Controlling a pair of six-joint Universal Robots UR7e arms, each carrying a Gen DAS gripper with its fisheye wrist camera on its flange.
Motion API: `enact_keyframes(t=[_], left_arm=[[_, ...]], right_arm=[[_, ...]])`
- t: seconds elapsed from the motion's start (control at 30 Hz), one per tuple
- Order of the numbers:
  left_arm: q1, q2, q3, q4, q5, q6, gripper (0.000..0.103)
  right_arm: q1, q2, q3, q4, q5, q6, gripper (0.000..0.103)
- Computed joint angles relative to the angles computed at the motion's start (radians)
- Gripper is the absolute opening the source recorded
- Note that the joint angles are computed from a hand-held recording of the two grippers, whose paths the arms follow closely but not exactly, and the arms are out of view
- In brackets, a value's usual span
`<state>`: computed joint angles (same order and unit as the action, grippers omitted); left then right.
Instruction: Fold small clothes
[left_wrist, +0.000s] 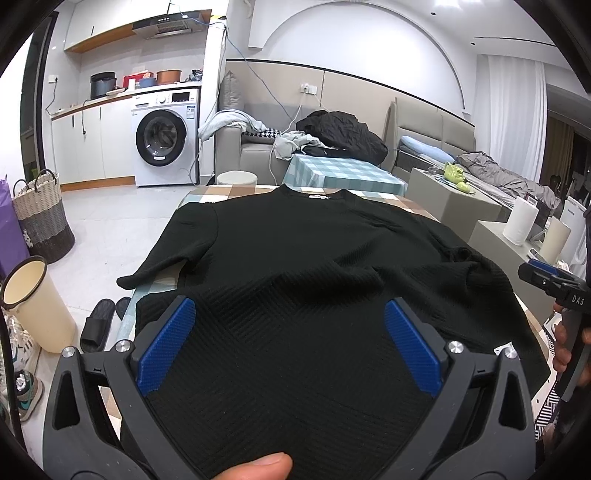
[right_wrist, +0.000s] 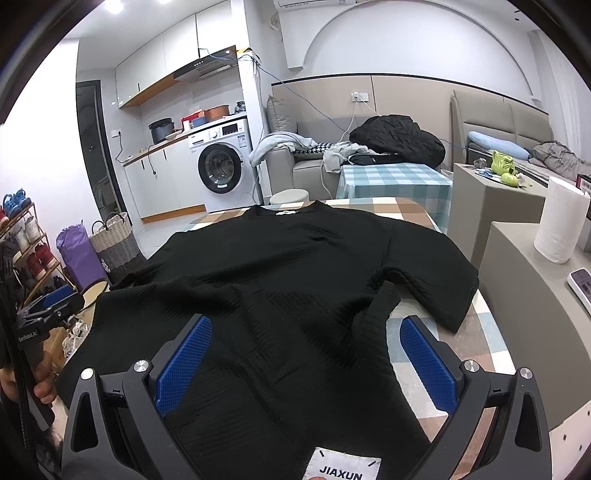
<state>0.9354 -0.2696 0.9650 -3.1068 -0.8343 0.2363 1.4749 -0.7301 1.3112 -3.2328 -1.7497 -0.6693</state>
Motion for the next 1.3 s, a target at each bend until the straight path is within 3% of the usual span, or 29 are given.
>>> enact_keyframes(t=[0.47, 0.57, 0.63, 0.77, 0.87, 1.03, 1.2, 1.3], left_arm=[[0.019, 0.007, -0.027, 0.054, 0.002, -0.014, 0.102], [0.018, 0.013, -0.043, 0.058, 0.009, -0.003, 0.102], [0.017, 0.027, -0.071, 0.073, 0.030, 0.000, 0.102], [0.025, 0.048, -0.133, 0.149, 0.028, -0.011, 0.102], [0.027, 0.091, -0.224, 0.197, 0.055, 0.020, 0.102], [0.045, 0.124, -0.331, 0.287, 0.023, -0.003, 0.102], [0.066, 0.169, -0.453, 0.373, -0.005, -0.033, 0.101], [0.078, 0.189, -0.505, 0.385, -0.022, -0.038, 0.099]], right_arm=[[-0.009, 0.020, -0.034, 0.022, -0.018, 0.054, 0.103], [-0.004, 0.028, -0.062, 0.076, -0.061, 0.060, 0.103], [0.003, 0.038, -0.076, 0.068, -0.094, 0.067, 0.103], [0.000, 0.046, -0.107, 0.089, -0.077, 0.095, 0.103], [0.003, 0.067, -0.164, 0.169, -0.095, 0.122, 0.103], [-0.012, 0.085, -0.257, 0.279, -0.067, 0.258, 0.100], [-0.034, 0.084, -0.311, 0.294, -0.066, 0.423, 0.094], [-0.052, 0.093, -0.373, 0.370, -0.090, 0.533, 0.084]])
